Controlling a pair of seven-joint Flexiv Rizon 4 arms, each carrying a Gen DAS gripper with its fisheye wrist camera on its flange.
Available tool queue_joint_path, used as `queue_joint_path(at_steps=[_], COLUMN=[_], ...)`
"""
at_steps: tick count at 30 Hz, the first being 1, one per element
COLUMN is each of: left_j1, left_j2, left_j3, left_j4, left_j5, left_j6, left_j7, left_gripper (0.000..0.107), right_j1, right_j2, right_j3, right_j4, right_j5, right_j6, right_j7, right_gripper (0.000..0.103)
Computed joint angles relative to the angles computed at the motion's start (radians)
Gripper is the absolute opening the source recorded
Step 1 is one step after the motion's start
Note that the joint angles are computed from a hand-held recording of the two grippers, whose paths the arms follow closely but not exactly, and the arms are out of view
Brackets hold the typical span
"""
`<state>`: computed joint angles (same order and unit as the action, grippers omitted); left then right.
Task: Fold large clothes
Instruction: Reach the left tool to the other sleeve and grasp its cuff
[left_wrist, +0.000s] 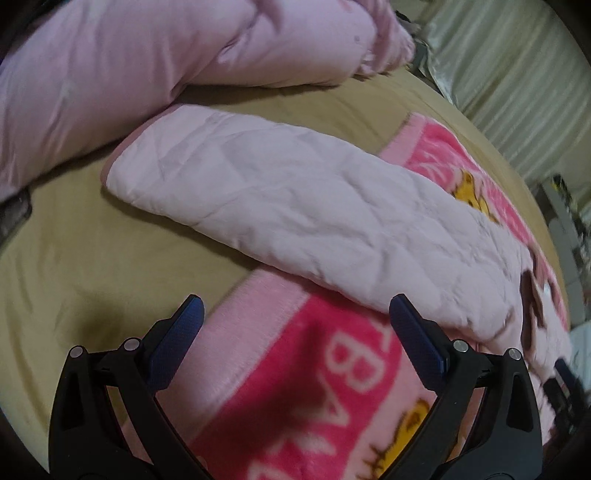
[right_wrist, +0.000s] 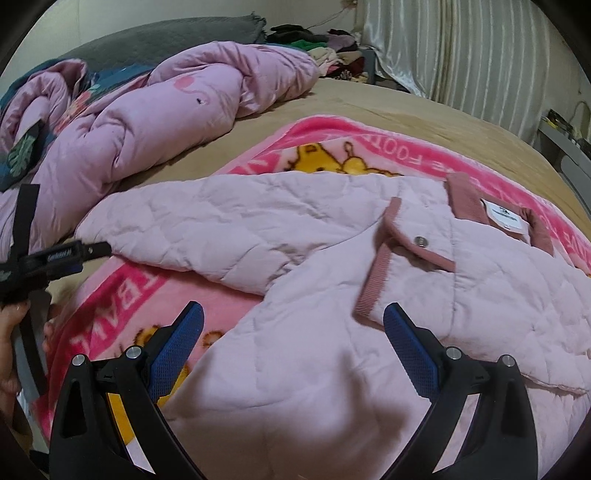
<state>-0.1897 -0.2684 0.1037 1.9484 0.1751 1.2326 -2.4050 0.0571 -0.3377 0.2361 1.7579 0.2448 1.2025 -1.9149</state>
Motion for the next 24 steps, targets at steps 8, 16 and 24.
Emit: queue_joint_path(at_steps=[8, 16, 24], left_j1=[0.105, 0.116, -0.041], left_j2=[-0.039, -0.093, -0.135], left_j3=[-0.056, -0.067, 0.135], left_j4=[0.088, 0.129, 0.014], left_j5=[-0.227, -0.436, -0.313], left_j6=[0.188, 0.328, 0.197], left_j7=[0.074, 0.096, -0.047], left_gripper=[0.094, 0.094, 0.058], right_j1=[-0.003, -0.038, -0.091], right_j2=[-0.003, 0.011, 0.045], right_j3=[-0.014, -0.01, -0.015], right_j4=[0.007, 0.012, 0.02], right_j5=[-0.012, 0.024, 0.137], right_j6=[-0.018, -0.027, -0.073], right_j7=[0.028, 0.003, -0.052], right_gripper=[0.097, 0.097, 0.097])
